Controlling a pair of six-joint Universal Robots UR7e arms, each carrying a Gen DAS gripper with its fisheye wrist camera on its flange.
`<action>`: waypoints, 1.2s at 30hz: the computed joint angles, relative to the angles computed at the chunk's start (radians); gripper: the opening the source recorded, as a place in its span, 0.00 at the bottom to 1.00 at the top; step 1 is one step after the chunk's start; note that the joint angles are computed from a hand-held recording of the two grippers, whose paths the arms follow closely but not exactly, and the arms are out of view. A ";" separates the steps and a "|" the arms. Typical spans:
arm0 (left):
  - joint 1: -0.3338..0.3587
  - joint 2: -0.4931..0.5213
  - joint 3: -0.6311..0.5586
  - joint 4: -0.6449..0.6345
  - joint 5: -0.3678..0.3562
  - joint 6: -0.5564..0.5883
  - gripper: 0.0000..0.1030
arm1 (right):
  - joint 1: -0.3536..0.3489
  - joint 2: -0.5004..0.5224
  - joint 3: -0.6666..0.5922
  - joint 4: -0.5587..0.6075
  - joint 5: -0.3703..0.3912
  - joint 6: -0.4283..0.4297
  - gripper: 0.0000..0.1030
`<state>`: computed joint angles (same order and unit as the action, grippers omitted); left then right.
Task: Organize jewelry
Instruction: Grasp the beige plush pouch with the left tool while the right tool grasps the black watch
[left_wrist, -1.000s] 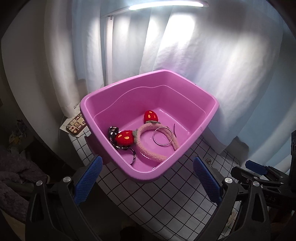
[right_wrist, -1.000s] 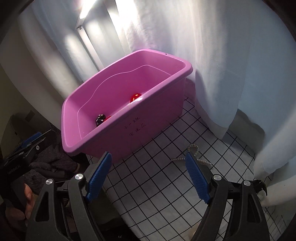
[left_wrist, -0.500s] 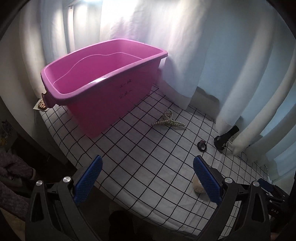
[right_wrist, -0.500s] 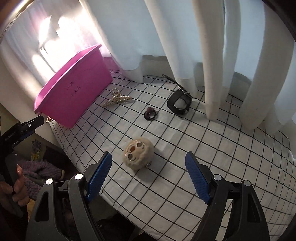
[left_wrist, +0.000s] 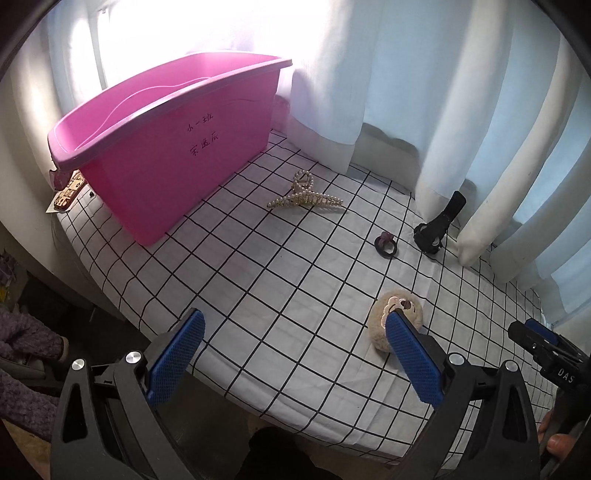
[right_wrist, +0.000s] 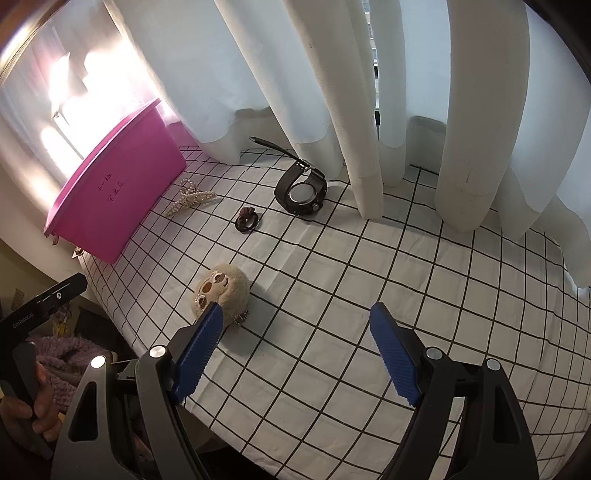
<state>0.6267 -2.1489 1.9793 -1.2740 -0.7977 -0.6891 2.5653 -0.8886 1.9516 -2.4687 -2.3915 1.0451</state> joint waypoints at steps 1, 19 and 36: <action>0.018 0.000 0.012 -0.039 -0.012 0.031 0.94 | -0.009 0.007 -0.001 -0.023 -0.003 -0.022 0.75; -0.101 -0.061 0.218 0.081 0.040 -0.406 0.94 | -0.235 0.062 0.063 -0.401 0.090 -0.586 0.76; -0.251 -0.075 0.411 0.042 0.127 -0.684 0.94 | -0.329 0.150 0.064 -0.651 0.122 -0.891 0.76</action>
<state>0.3761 -2.2241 2.3901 -1.2321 -0.6704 -1.3733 2.2367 -0.7387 2.0159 -3.1194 -2.2698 0.1543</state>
